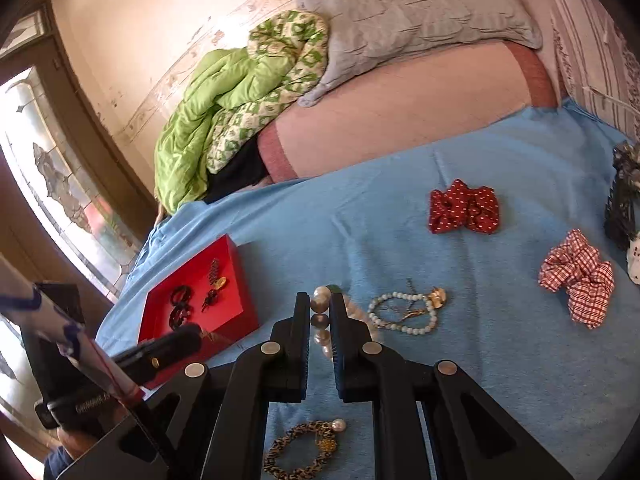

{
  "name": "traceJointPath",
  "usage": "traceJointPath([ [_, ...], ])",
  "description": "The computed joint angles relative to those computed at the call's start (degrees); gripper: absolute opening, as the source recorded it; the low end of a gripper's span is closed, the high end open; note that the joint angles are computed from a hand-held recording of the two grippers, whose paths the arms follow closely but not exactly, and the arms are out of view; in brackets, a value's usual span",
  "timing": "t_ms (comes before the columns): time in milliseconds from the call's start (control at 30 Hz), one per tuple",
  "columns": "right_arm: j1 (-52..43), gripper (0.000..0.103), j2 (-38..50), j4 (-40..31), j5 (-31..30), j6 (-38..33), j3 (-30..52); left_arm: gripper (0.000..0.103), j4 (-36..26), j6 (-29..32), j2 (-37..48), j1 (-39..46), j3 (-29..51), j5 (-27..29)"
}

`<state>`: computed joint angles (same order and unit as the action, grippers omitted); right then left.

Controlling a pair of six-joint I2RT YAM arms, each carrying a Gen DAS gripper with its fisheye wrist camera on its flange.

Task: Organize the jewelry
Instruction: 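Grasp the gold J pendant's chain with the left gripper while the right holds the pearl necklace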

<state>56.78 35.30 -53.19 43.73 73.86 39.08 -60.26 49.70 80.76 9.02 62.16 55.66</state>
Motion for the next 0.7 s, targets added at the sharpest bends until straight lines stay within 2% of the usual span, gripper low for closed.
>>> traceJointPath([
  [133,0.2,0.01,1.0,1.7,-0.3,-1.4,-0.1,0.024,4.8,-3.6,-1.1,-0.3,-1.2,-1.8],
  [467,0.4,0.01,2.9,3.9,-0.6,-3.6,0.3,0.024,5.5,-2.7,-2.3,0.2,-2.2,-2.6],
  [700,0.3,0.01,4.0,5.4,-0.9,-4.5,0.4,0.024,10.0,-4.5,-6.3,0.6,-4.7,-3.3],
])
